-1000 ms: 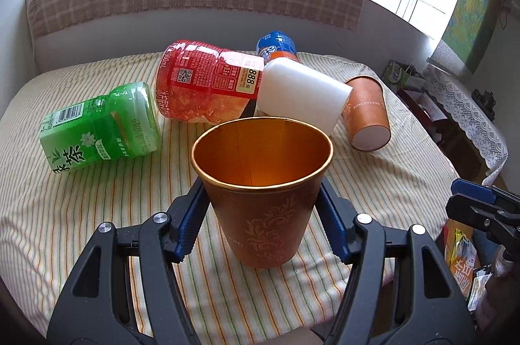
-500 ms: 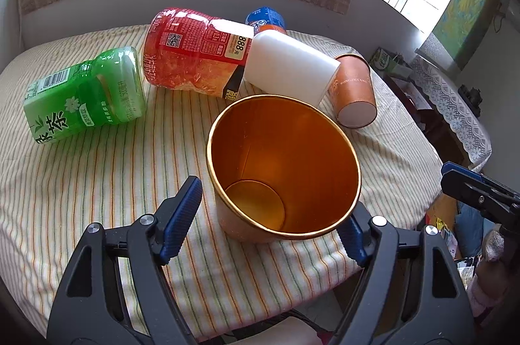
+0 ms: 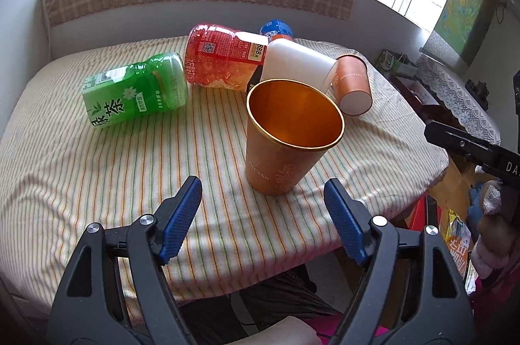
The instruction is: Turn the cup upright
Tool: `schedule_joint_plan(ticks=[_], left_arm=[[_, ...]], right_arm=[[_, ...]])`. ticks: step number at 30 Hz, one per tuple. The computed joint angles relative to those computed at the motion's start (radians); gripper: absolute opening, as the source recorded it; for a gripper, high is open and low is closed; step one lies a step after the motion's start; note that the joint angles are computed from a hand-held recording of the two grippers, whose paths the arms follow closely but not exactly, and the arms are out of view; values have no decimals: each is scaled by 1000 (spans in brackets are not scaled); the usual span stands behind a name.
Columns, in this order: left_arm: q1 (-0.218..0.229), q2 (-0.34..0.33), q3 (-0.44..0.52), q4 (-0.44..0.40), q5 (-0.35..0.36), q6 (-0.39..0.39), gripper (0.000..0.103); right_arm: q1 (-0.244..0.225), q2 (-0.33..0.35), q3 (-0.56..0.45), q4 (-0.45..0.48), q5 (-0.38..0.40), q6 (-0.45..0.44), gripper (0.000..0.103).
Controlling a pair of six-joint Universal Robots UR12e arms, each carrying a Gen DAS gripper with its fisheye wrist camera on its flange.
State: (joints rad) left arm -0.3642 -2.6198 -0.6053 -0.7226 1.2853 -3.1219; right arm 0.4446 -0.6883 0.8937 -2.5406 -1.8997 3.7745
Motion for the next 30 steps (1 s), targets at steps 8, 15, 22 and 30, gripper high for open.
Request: schedule_joint_plan(ticks=[8,15,22,30], left_arm=[[-12,96,-184,318,145,-61,85],[-15,130,-239,442,204,-98,86],[-24,158,-286,564,277,-94,95],[-32,170,-306,631,314,-88,103]], right_arm=[[17,16,-25,-50,-61,-63,69],[34,19,-31,-97,-125,-121,69],[45,20,-23,-177,-138,-142,69],[69,38,-43,-260,-241,-201,84]])
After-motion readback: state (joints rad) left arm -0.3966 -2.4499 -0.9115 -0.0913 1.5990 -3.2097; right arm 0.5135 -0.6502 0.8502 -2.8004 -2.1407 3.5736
